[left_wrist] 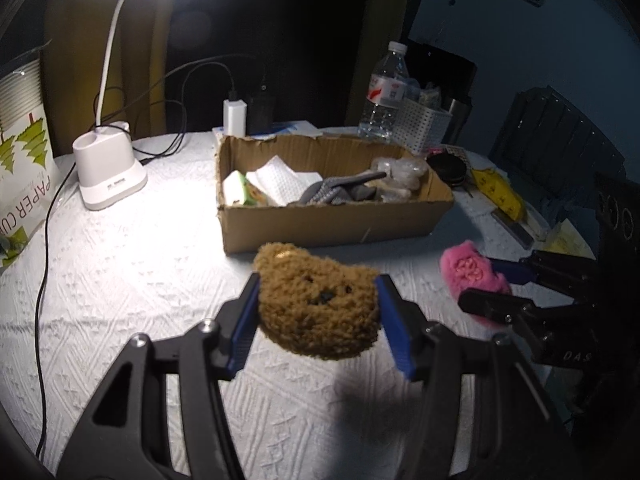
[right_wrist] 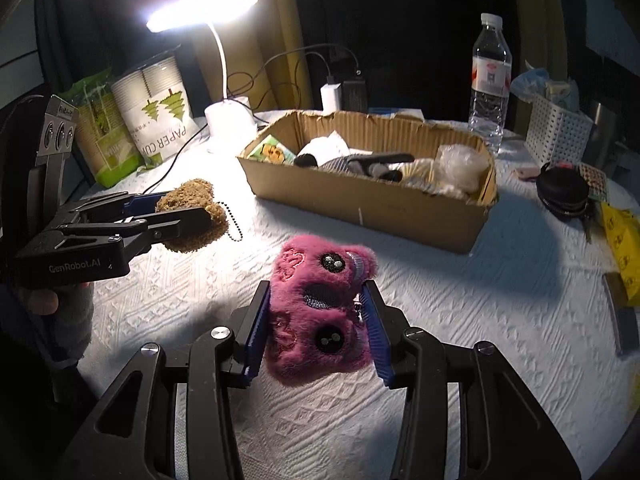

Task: Organize soft objects
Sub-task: 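Carry the bear sponge into the box with the left gripper while the right carries the pink plush in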

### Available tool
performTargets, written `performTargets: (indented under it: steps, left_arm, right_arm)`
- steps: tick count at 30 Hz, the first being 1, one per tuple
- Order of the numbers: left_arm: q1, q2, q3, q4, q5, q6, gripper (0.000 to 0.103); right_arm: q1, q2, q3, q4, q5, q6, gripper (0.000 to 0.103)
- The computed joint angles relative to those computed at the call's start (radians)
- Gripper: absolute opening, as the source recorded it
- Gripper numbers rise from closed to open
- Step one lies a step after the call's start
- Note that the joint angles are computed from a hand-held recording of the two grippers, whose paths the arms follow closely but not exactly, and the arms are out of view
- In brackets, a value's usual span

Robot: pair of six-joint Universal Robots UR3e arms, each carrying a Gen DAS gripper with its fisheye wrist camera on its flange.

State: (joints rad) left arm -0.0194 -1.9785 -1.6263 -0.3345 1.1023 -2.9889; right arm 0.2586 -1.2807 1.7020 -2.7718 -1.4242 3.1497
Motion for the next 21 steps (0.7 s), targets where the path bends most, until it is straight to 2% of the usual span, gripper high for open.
performTargets:
  steps: [21]
  left_arm:
    - [-0.101,-0.192,0.387,-0.133,0.066,-0.079,0.058]
  right_arm:
    - [-0.158,0.007,-0.123,0.047,0.1,-0.09,0.046]
